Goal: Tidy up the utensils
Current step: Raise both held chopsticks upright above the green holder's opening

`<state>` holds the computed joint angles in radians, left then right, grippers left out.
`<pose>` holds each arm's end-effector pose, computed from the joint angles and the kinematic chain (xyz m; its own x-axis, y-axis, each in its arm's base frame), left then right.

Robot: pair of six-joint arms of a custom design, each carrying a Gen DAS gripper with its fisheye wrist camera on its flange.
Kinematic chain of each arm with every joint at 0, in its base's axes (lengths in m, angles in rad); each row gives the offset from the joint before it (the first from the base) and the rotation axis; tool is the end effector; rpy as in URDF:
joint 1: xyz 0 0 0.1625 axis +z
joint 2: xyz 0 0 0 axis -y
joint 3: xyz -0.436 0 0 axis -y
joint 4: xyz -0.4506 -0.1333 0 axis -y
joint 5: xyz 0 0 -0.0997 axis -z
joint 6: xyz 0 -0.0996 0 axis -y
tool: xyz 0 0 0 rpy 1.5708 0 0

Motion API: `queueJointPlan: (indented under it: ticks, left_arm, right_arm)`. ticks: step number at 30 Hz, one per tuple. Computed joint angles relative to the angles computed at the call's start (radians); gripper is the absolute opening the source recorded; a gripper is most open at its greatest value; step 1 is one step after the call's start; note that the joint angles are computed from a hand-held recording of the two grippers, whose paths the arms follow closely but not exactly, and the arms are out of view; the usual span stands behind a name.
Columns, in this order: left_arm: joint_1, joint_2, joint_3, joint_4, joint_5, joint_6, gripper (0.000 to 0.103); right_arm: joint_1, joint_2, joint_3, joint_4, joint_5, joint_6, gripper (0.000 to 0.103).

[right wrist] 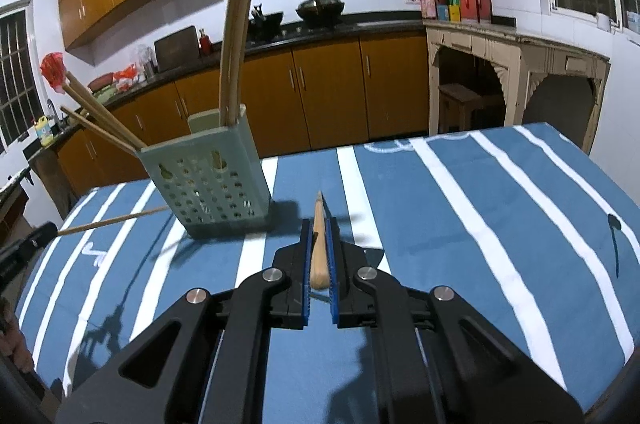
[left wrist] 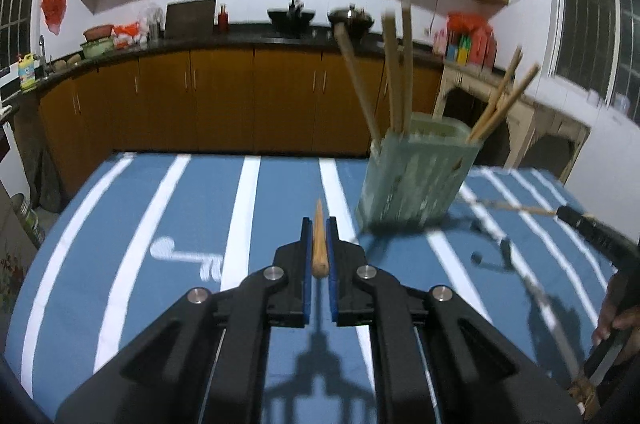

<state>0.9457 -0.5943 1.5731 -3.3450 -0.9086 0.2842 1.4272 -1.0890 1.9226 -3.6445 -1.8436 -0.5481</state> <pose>-0.2744 -0.7128 0.0489 -0.7456 0.2604 -0.6134 0.6445 0.5153 -0.5648 0.0155 -0.6368 0.2784 -0.8066 0.1654 0.5675 -0.4380 0.4775 -0.7617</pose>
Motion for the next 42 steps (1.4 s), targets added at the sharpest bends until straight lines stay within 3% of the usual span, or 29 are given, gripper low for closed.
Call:
queueJointPlan:
  ticks: [8,18,33,42]
  left_arm:
    - [-0.022,-0.016,-0.002,-0.077,-0.018,0.019,0.008]
    - [-0.03,-0.018,-0.02,-0.074,-0.016,0.019,0.008]
    - [-0.064,-0.009,-0.07,-0.054,0.043,0.084,0.007]
    - [-0.089,-0.032,-0.045,-0.059,0.0,0.095,0.007]
  right_arm:
    - [0.01,-0.019,0.007,-0.031,0.041,-0.003,0.008]
    - [0.017,-0.029,0.0,-0.029,0.061,0.007,0.008]
    - [0.042,-0.077,-0.019,0.028,0.098,0.025,0.008]
    - [0.055,-0.114,-0.009,0.07,0.159,0.029,0.008]
